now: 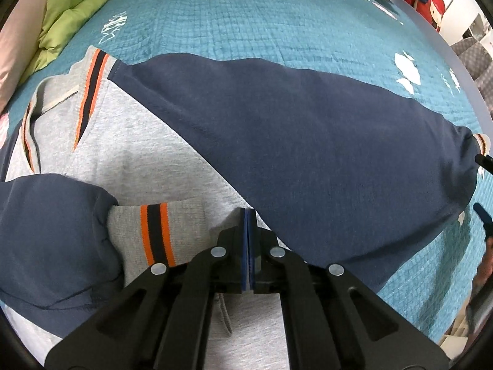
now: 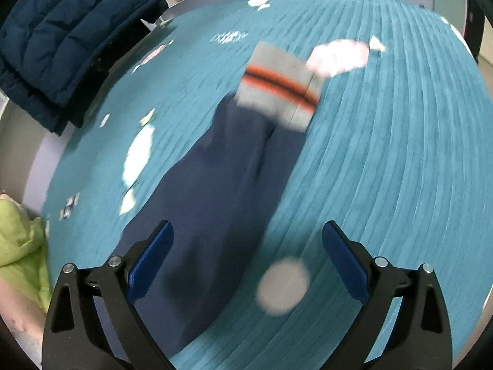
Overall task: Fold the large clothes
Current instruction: 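Grasp the other navy sleeve cuff with the right tool, then fold the held sleeve across the jacket front with the right tool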
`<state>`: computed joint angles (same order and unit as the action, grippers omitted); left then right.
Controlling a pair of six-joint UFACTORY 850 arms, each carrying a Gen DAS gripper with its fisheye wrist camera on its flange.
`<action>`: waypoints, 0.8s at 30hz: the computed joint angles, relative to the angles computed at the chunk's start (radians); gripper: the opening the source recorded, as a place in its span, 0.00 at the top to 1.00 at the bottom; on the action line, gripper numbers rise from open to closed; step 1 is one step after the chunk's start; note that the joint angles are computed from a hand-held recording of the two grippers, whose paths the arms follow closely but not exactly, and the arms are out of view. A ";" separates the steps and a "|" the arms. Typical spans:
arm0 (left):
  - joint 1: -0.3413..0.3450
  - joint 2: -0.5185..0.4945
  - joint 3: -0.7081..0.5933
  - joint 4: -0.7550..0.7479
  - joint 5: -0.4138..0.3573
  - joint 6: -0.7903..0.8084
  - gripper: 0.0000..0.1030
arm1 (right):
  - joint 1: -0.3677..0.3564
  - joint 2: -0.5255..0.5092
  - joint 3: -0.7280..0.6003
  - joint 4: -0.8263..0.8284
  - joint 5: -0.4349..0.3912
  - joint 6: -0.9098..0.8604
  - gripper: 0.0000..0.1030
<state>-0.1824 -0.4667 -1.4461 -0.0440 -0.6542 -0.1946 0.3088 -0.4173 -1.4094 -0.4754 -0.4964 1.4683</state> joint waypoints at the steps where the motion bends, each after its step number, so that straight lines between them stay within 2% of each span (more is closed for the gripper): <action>1: -0.003 -0.002 -0.002 0.007 0.000 -0.001 1.00 | -0.011 -0.010 -0.010 -0.013 -0.019 -0.009 0.09; 2: -0.005 -0.003 -0.003 0.015 0.001 0.003 1.00 | -0.018 -0.016 -0.016 -0.022 -0.027 -0.016 0.09; 4: -0.009 -0.009 -0.010 0.025 0.001 0.009 1.00 | -0.048 -0.020 -0.011 -0.009 0.008 -0.055 0.09; 7: -0.013 -0.021 -0.024 0.029 -0.002 -0.002 0.99 | -0.087 -0.023 0.003 0.064 0.100 -0.139 0.12; 11: -0.026 -0.044 -0.056 0.066 -0.030 -0.027 1.00 | -0.120 -0.058 -0.038 0.248 0.131 -0.385 0.34; 12: -0.029 -0.050 -0.065 0.071 -0.034 -0.032 1.00 | -0.124 -0.066 -0.049 0.271 0.122 -0.417 0.40; 13: -0.030 -0.052 -0.067 0.071 -0.034 -0.034 1.00 | -0.127 -0.075 -0.062 0.299 0.104 -0.447 0.42; 15: -0.031 -0.057 -0.072 0.074 -0.031 -0.040 1.00 | -0.128 -0.097 -0.100 0.318 0.054 -0.467 0.55; 16: -0.032 -0.058 -0.073 0.076 -0.030 -0.041 1.00 | -0.131 -0.098 -0.104 0.345 0.054 -0.497 0.58; 18: -0.032 -0.059 -0.071 0.074 -0.026 -0.040 1.00 | -0.139 -0.085 -0.087 0.416 0.096 -0.568 0.72; 24: -0.018 -0.052 -0.063 0.035 -0.029 -0.002 1.00 | -0.120 -0.005 -0.020 0.546 0.221 -0.691 0.76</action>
